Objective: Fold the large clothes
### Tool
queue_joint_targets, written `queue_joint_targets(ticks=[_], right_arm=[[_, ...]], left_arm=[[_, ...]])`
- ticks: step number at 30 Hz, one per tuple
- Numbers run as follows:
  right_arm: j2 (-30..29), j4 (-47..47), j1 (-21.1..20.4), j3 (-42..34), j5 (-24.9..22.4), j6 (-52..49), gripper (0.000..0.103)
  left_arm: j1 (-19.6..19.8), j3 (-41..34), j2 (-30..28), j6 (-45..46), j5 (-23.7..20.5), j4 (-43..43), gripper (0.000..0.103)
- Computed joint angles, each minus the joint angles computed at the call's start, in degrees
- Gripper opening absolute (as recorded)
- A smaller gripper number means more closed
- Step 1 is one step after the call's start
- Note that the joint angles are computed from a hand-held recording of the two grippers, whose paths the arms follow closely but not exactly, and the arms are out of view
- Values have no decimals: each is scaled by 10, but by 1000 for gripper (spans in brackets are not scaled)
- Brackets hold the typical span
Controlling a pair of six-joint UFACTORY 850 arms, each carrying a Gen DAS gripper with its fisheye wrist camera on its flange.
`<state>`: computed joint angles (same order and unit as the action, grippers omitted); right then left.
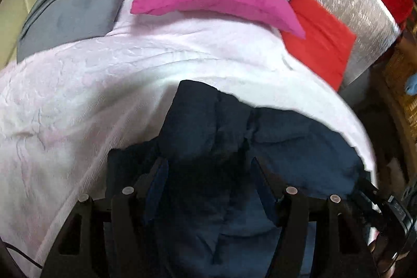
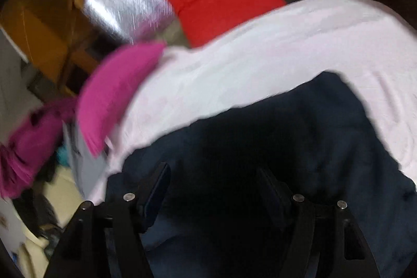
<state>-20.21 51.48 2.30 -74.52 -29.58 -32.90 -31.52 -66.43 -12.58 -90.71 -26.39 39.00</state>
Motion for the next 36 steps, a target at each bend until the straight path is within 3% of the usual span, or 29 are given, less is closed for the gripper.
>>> queue_joint_targets(ticks=[2,7,9,12,16,19,24,27,36], right_arm=[[-19,-51,12,-16,11,41,72],[-31,-36,6,-34,4,59,72],[-17,14,4,-24,2,20,72],[8,156,1,3,-29,-134,69],[-6,127,28,-6,-56,-137,60],[-26,100,33,-4,-43,-98,58],[17,196,6,33,-73,-159,58],[47,206,-5,59,-75,-174,58],[144,238,-64,142,-107,-191,62]], left_arm=[[2,-11,-14,26,-7,-10,66],[2,-9,-12,15,-4,6,67],[-2,-4,-3,-10,2,29,67],[-17,-2,5,-52,-1,83,67],[-45,-27,-14,-17,-58,97,69],[-60,-46,-32,19,-99,94,69],[-87,-23,-6,-58,-124,193,69],[-98,-4,18,-106,-127,232,69],[-144,32,68,-168,-162,276,69]])
